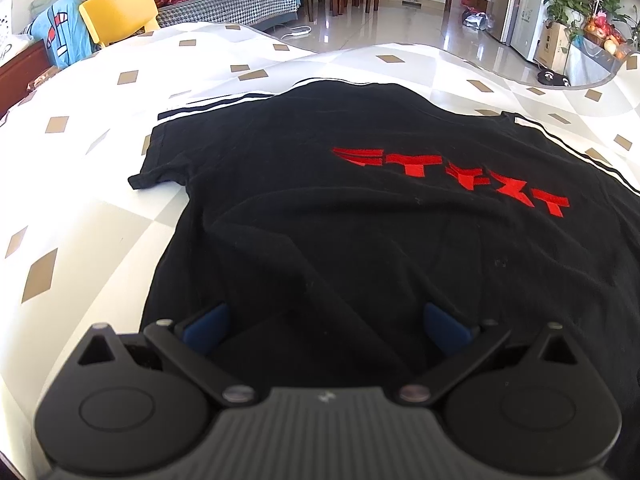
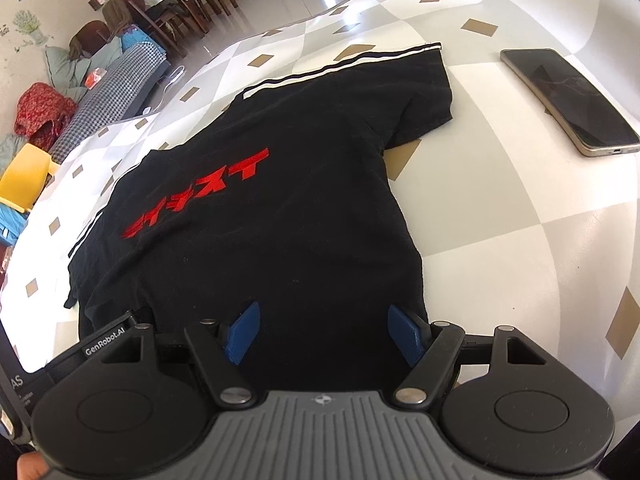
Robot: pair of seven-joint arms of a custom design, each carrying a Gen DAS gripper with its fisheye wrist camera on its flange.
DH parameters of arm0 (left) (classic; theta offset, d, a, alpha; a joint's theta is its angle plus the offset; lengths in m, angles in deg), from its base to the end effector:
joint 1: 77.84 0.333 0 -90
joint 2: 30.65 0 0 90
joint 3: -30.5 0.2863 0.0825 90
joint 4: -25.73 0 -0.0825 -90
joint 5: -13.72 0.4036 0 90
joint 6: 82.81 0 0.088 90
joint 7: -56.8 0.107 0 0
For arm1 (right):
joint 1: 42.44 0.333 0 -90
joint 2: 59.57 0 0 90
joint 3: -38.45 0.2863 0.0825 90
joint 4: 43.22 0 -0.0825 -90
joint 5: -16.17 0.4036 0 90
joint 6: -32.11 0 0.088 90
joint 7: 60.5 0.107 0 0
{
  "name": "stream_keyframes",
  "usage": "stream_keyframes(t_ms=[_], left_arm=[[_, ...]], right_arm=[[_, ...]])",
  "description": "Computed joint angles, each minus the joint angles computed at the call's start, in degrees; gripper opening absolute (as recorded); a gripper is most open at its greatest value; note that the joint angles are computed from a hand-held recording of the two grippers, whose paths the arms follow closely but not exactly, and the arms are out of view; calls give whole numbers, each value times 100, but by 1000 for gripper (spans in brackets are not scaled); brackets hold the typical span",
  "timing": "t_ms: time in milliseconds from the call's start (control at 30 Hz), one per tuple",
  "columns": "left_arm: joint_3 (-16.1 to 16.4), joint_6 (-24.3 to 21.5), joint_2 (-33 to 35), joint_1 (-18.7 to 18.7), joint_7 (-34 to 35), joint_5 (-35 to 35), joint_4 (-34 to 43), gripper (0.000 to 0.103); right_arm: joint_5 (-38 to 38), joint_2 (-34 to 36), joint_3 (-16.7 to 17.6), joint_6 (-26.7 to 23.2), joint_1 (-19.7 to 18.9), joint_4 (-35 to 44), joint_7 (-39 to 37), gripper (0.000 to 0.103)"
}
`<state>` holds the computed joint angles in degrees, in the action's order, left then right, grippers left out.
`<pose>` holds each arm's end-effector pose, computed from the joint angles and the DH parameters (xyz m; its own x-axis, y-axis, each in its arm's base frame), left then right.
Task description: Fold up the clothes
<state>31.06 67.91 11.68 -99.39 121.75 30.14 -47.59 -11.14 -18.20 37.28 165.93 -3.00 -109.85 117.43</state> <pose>0.7310 -0.2901 0.3508 -0.1372 -0.9905 -0.0075 -0.7914 0.1142 -0.6006 0.6194 0.4853 0.3910 -0.4599 -0.8197 -0.3415 -0.6780 0.5725 -0.4610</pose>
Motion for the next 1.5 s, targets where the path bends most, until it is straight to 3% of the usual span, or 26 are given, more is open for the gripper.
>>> stream_keyframes(t_ms=[233, 433, 667, 1100, 1333, 1500], left_arm=[[-65, -76, 4, 49, 142, -59, 40, 103], [-184, -187, -72, 137, 445, -209, -9, 103], [-171, -150, -141, 151, 443, -295, -110, 103], [-121, -58, -183, 106, 416, -203, -219, 103], [-88, 30, -206, 80, 369, -162, -284, 103], [-80, 52, -213, 75, 352, -148, -303, 103]], right_arm=[[141, 593, 77, -784, 52, 1044, -1239, 72], [-150, 312, -192, -440, 234, 584, -834, 69], [-357, 541, -202, -612, 288, 994, -1086, 68], [159, 1128, -154, -1247, 250, 1930, -1748, 68], [193, 903, -201, -904, 247, 1481, -1490, 67], [87, 884, -233, -951, 287, 1448, -1427, 58]])
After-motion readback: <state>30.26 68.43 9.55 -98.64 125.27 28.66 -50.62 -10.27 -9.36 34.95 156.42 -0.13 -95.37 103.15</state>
